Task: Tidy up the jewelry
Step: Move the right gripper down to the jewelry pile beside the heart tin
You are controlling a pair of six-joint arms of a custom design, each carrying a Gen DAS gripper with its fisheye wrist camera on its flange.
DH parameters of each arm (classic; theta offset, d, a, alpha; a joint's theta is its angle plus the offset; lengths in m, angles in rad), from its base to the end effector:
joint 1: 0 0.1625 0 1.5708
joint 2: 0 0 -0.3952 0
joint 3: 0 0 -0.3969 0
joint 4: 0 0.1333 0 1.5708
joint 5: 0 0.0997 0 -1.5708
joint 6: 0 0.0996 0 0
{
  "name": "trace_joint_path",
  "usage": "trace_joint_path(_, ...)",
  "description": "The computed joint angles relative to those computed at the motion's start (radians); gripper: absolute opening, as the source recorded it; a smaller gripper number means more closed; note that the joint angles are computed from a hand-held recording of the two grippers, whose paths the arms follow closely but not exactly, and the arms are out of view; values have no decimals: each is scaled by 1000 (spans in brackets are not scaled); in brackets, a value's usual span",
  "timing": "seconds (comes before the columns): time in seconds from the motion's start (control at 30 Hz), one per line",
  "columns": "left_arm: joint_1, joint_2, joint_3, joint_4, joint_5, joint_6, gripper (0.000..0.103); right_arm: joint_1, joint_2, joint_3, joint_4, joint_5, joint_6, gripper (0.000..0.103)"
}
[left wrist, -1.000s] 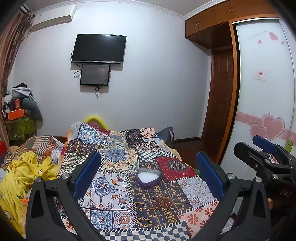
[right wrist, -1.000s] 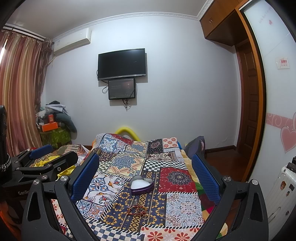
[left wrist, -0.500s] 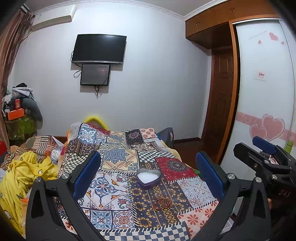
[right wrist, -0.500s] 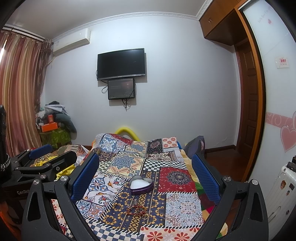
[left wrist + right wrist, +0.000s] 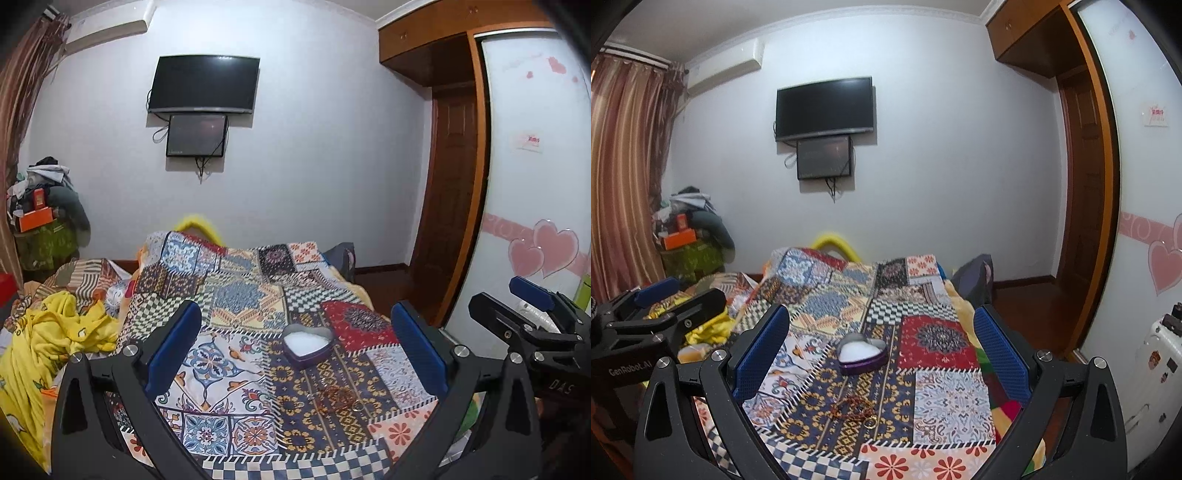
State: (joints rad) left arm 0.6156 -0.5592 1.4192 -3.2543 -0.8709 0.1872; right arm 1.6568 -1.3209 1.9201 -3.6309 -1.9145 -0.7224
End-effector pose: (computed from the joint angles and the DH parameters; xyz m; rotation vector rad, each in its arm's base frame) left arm -0.4718 -0.5756 0.0927 1.0053 2.2932 -1.3393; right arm 0.1449 -0.5191 0.4104 0.4813 -1.8853 1.5313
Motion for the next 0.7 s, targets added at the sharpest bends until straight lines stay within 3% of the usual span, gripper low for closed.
trace_joint_path(0.2, 39, 49, -60, 87, 40, -24, 100, -35, 31, -34, 77, -52, 12, 99)
trace_joint_path(0.37, 75, 84, -107, 209, 60, -74, 86, -69, 53, -55, 152, -95, 16, 98)
trace_joint_path(0.57, 130, 109, -160, 426, 18, -176, 67, -108, 59, -74, 301, -105, 45, 80)
trace_joint_path(0.7, 156, 119, -180, 533, -21, -220, 59, -148, 59, -83, 415, -69, 85, 66)
